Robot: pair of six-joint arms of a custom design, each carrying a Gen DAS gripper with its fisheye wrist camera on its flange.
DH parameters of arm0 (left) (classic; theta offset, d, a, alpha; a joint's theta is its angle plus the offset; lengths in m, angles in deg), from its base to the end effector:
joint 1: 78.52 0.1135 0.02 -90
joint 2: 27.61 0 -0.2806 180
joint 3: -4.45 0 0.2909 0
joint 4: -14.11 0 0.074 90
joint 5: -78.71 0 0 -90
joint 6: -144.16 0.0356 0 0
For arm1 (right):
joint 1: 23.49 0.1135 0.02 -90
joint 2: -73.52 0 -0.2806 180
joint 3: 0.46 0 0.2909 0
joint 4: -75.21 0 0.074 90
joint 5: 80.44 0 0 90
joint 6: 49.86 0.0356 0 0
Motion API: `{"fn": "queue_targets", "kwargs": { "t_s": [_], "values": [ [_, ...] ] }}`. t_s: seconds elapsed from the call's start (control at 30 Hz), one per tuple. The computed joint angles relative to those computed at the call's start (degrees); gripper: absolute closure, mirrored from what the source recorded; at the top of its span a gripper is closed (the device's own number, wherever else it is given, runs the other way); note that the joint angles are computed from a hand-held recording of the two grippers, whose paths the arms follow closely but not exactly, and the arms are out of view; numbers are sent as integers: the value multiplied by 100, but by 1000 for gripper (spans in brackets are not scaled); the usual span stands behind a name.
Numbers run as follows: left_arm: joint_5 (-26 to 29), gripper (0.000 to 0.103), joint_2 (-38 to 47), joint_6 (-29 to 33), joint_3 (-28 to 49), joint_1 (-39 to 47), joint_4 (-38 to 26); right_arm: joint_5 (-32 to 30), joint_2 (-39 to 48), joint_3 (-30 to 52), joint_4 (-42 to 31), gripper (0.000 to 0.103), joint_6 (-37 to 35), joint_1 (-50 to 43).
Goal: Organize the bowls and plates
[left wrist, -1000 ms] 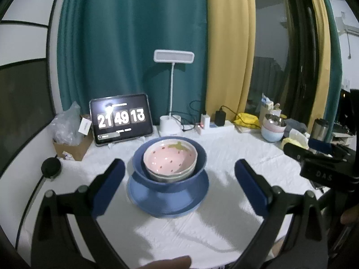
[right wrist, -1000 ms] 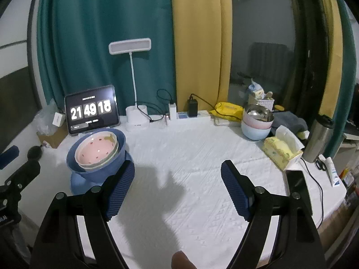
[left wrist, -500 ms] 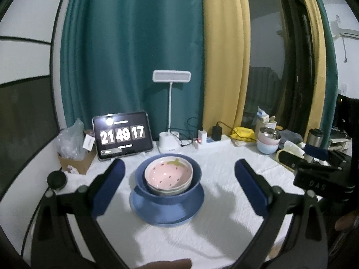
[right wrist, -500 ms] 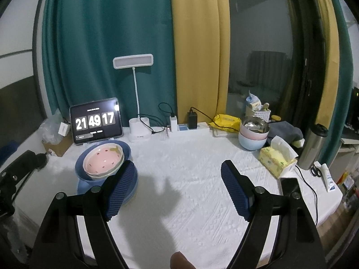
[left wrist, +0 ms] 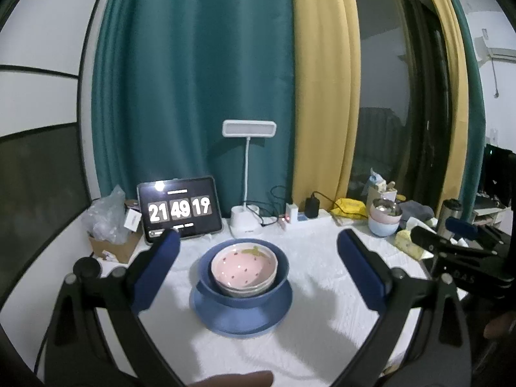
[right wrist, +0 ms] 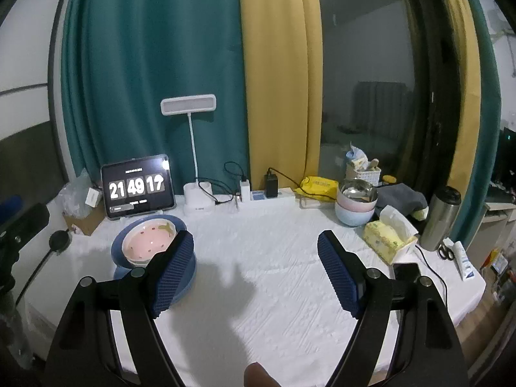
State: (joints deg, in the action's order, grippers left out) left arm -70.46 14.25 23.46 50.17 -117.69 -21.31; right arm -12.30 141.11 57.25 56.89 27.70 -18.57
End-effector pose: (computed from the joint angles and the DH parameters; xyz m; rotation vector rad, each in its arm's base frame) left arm 0.1587 -0.0899 0.2721 -0.4282 1.7998 0.2559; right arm 0.2917 0.0384 0.2724 -0.5370 1.9668 0.3108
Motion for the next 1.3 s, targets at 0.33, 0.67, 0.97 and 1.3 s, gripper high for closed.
{"fn": "queue_targets", "kwargs": {
  "t_s": [0.33, 0.67, 0.97, 1.3],
  "values": [
    [-71, 4, -26, 138, 37, 62, 101, -26, -58, 43, -7, 21, 13, -30],
    [23, 4, -1, 128, 33, 194, 135, 26, -29, 84, -22, 21, 12, 42],
    [38, 4, 18, 109, 48, 206, 105, 34, -28, 79, -12, 21, 16, 53],
    [135, 4, -21, 177, -11, 307, 174, 49, -26, 63, -5, 21, 37, 76]
  ]
}}
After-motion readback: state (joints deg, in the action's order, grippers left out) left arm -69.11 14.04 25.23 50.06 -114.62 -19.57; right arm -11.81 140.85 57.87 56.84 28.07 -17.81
